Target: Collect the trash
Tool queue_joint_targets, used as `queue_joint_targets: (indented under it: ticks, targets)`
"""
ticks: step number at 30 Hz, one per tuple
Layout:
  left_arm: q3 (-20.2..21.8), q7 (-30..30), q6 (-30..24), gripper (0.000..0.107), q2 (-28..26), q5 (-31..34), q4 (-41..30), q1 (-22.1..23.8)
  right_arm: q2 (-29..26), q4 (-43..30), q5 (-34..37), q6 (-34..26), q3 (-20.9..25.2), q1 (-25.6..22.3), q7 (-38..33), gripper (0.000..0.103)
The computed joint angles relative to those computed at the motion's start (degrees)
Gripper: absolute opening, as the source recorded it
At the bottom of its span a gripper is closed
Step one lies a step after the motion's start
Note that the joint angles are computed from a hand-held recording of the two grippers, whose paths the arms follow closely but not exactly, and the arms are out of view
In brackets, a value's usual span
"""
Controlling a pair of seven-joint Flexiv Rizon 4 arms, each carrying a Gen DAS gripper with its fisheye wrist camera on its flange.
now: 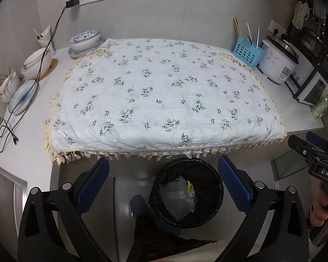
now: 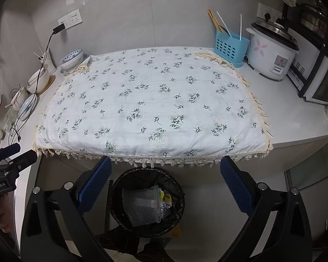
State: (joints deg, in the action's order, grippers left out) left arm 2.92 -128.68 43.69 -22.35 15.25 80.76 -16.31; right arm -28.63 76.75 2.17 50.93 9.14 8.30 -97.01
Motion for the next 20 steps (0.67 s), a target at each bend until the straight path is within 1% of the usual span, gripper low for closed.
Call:
queue_joint_targets:
  ticks: [7,12,16,20]
  targets:
    - [-0.11,0.70,-0.04,0.097,-0.17,0.41,-0.33,-0.33,-0.02,-0.11,0.32,-0.03,0.07,-0.25,-0.59,0.095]
    - [0.32,-0.21,-0.57,0.097,-0.14,1.86,-0.67,-0.99,0.17,0.09,0.53,0.18,0.14,-0.47,-1.09,0.095]
    - [-0.23,-0.07,0.01,0.097,-0.06,0.16,-0.19,-0.18,0.20,0.09,0.57,0.14,0.08,-0.40,-1.11,0.095]
    - [-0.02,-0.36,-0.40,0.097,-0.01,0.35,-0.23,-0.33,0.25,0.16,0.57,0.19,0.05,-0.36,-1.04,0.095]
